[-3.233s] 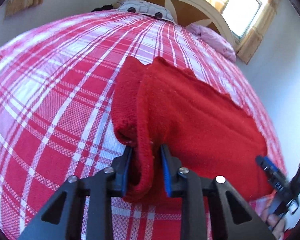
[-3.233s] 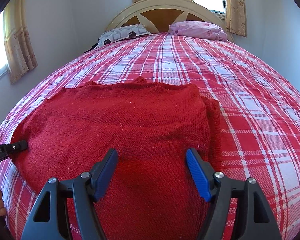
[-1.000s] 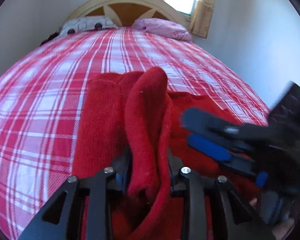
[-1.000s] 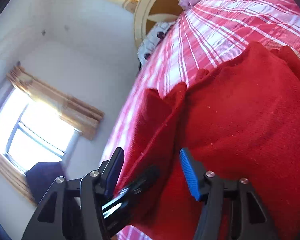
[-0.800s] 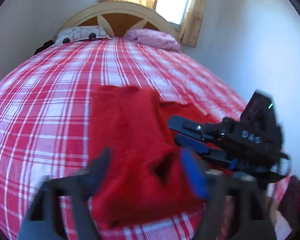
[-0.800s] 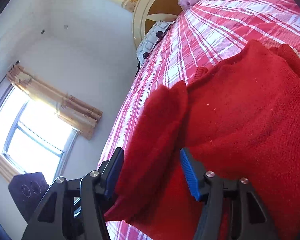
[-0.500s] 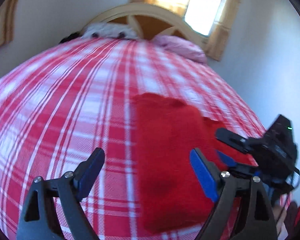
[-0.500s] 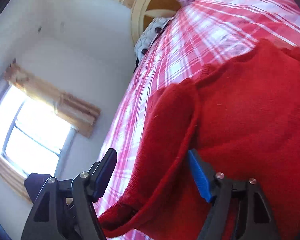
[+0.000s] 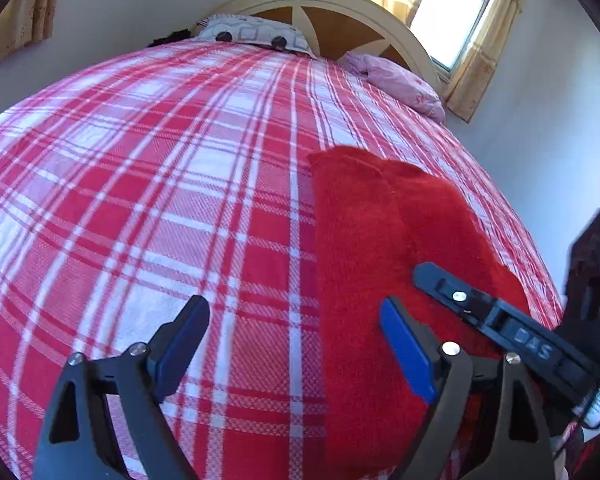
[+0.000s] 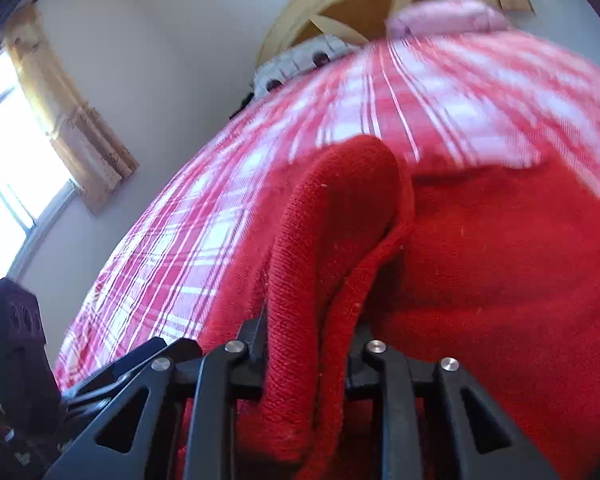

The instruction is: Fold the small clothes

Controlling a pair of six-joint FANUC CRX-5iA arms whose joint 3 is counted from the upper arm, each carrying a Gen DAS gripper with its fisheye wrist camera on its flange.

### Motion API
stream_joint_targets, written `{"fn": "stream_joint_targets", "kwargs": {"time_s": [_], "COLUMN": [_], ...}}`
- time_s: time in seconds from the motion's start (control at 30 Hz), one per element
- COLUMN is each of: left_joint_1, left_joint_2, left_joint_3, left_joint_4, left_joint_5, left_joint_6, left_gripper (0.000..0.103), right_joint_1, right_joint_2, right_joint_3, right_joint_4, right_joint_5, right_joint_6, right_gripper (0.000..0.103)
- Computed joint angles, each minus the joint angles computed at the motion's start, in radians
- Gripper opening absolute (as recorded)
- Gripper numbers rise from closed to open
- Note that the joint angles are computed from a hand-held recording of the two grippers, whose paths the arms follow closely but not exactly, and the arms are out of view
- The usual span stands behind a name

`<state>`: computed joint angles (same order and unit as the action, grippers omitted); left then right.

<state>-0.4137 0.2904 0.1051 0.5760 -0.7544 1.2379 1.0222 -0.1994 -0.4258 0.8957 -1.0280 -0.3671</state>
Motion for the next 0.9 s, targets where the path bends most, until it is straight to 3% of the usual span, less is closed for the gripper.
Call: {"fn": "stream_joint_targets", "kwargs": {"time_s": [0.3, 0.5, 0.6, 0.7, 0.8, 0.9], "left_joint_1": [-0.019, -0.073, -0.102, -0.136, -0.167, -0.172], "left_joint_2": [0.036, 0.056, 0.070, 0.085, 0.088, 0.087], "left_joint_3": [0.112, 0.153, 0.167, 0.190, 0.200, 0.214], "left_joint_4": [-0.063, -0.114, -0.135, -0.193, -0.300, -0.331], "left_joint_5": [0.009, 0.001, -0.009, -0.032, -0.016, -0.024], "left_joint_6": [0.078, 0.049, 0.044, 0.062, 0.111, 0.136], "left_gripper": [0.090, 0.090, 0.090, 0.090, 0.091, 0.094], "right_joint_1": [0.080, 0.150, 0.133, 0.100, 0.090, 0.101], "right_joint_2": [-0.084, -0.249, -0.359, -0.522, -0.513, -0.488], "right_joint_3": [0.043, -0.087, -0.248, -0.426, -0.432, -0.414], "right_joint_4": [0.101, 0.005, -0.065, 0.058, 0.065, 0.064], "right_joint_5": [-0.177, -0.298, -0.202, -0.038, -0.023, -0.045], "right_joint_6": [0.200, 0.176, 0.006, -0.244, -0.253, -0.247], "right_gripper": [0.024, 0.024, 0.024, 0.024, 0.025, 0.026]}}
